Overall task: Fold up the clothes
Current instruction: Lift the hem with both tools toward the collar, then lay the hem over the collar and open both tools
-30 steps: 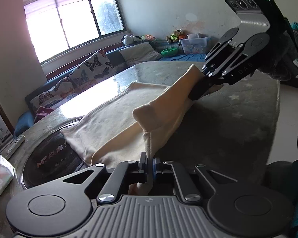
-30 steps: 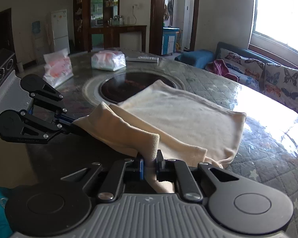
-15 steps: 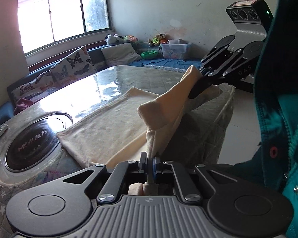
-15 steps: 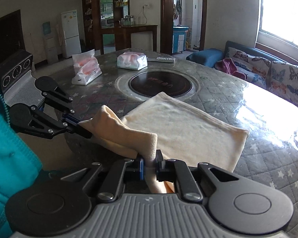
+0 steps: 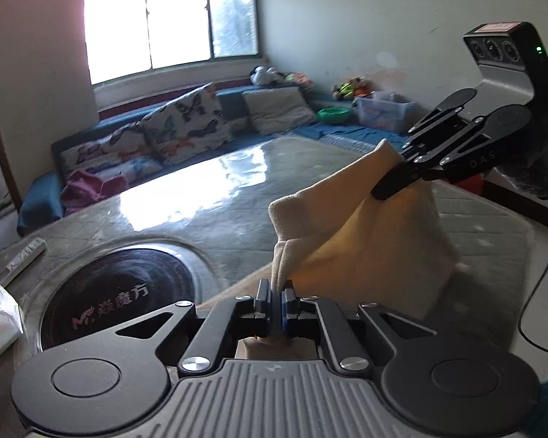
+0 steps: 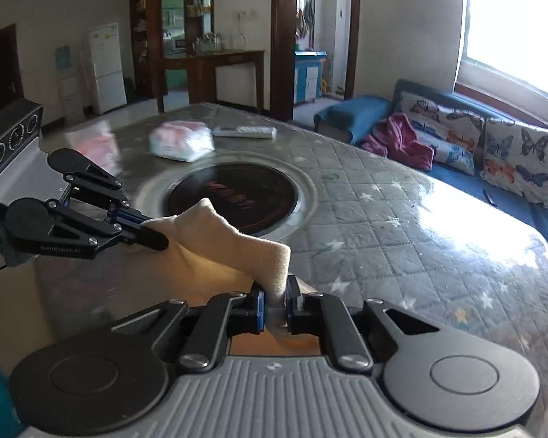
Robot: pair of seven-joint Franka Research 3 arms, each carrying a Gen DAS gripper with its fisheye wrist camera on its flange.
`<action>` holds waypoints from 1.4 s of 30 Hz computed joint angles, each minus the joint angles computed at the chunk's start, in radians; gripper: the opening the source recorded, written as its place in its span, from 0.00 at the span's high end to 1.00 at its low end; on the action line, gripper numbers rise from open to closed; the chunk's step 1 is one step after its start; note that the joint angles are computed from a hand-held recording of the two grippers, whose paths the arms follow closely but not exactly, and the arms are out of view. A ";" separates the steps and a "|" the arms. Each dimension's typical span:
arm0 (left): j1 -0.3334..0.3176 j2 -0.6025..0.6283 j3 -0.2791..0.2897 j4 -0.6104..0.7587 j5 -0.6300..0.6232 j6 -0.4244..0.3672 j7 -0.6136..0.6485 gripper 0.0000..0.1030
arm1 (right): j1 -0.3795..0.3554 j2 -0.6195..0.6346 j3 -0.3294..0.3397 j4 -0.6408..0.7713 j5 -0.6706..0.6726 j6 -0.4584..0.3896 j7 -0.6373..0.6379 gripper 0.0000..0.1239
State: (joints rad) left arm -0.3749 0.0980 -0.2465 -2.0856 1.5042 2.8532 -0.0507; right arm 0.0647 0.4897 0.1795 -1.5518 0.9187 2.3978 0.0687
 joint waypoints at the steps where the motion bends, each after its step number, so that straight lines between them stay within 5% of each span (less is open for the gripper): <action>1: 0.005 0.032 0.005 0.021 -0.023 -0.013 0.009 0.94 | 0.022 0.051 -0.009 0.057 -0.023 0.015 0.047 0.92; 7: -0.024 0.140 0.051 0.089 -0.103 -0.106 -0.011 0.90 | 0.064 0.239 0.014 0.186 -0.075 0.202 0.222 0.83; 12: -0.045 0.123 0.058 0.080 -0.073 -0.154 -0.072 0.88 | -0.029 0.197 0.105 0.089 0.013 0.285 0.164 0.82; 16: -0.054 0.107 0.047 0.093 -0.023 -0.162 -0.164 0.88 | -0.069 0.141 0.116 0.018 0.071 0.240 0.131 0.83; 19: -0.047 0.131 0.039 0.128 -0.019 -0.098 -0.182 0.89 | -0.055 0.138 0.092 0.013 0.073 0.219 0.136 0.83; 25: -0.061 0.204 0.058 0.189 -0.123 -0.067 -0.100 0.89 | -0.029 0.183 0.066 0.045 0.056 0.280 0.268 0.86; 30: -0.079 0.215 0.089 0.199 -0.125 -0.049 -0.127 0.89 | -0.057 0.147 0.123 0.004 0.105 0.334 0.132 0.85; 35: -0.077 0.246 0.094 0.230 -0.209 -0.044 -0.058 0.89 | -0.001 0.199 0.092 0.097 0.032 0.261 0.205 0.85; 39: -0.080 0.257 0.111 0.234 -0.272 -0.020 -0.028 0.89 | 0.071 0.247 0.037 0.151 -0.087 0.291 0.323 0.86; 42: -0.091 0.256 0.123 0.233 -0.284 -0.015 -0.019 0.89 | 0.059 0.251 0.061 0.143 -0.116 0.334 0.330 0.86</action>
State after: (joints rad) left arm -0.4659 0.3543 -0.1234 -1.8521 1.2200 2.8379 -0.0698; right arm 0.1235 0.7406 0.2406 -1.4087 0.8028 2.7315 0.3983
